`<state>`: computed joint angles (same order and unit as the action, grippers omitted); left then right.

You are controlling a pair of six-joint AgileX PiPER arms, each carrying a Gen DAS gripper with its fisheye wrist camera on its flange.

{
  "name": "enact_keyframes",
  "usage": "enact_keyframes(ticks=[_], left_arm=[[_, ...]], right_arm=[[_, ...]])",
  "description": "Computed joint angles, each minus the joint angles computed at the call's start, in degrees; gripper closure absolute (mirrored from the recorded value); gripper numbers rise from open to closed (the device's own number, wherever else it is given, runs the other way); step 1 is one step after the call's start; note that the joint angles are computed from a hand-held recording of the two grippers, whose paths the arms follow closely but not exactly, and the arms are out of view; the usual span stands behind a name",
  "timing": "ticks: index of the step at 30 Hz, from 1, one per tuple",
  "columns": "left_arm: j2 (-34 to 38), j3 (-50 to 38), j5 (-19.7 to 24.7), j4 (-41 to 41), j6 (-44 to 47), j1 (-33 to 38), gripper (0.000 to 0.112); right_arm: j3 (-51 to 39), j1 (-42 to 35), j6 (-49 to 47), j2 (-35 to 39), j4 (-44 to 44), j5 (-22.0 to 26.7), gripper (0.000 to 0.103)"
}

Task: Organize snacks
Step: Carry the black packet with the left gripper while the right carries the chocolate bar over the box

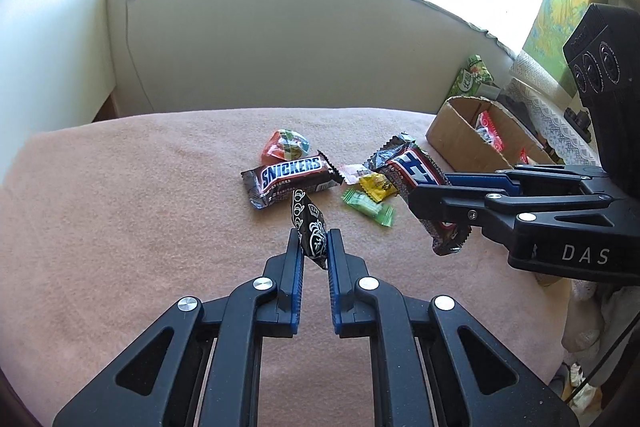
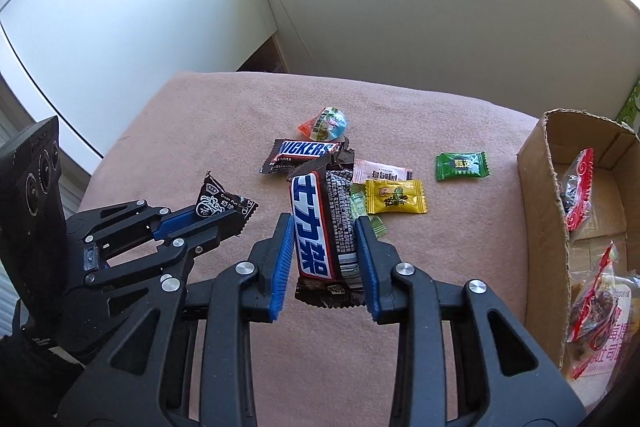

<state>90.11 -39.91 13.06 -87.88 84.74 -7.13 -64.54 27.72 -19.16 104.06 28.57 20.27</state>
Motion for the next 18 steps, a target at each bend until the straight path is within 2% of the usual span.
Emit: enact_keyframes(ticks=[9,16,18], left_arm=[[-2.7,-1.2,0.3,2.1,-4.8,-5.8,0.103],[-2.0,-3.3,-1.1,0.1,-6.6,-12.9,0.103],[-1.3,-4.5,-1.4,1.7,-9.0,-14.7,0.103]], right_arm=[[7.2,-5.6,-6.0,-10.5,4.6,-0.4,0.071],[10.0,-13.2,-11.9,-14.0,8.4,-0.4,0.071],[10.4,-15.6,-13.1,-14.6,8.8,0.0,0.071]])
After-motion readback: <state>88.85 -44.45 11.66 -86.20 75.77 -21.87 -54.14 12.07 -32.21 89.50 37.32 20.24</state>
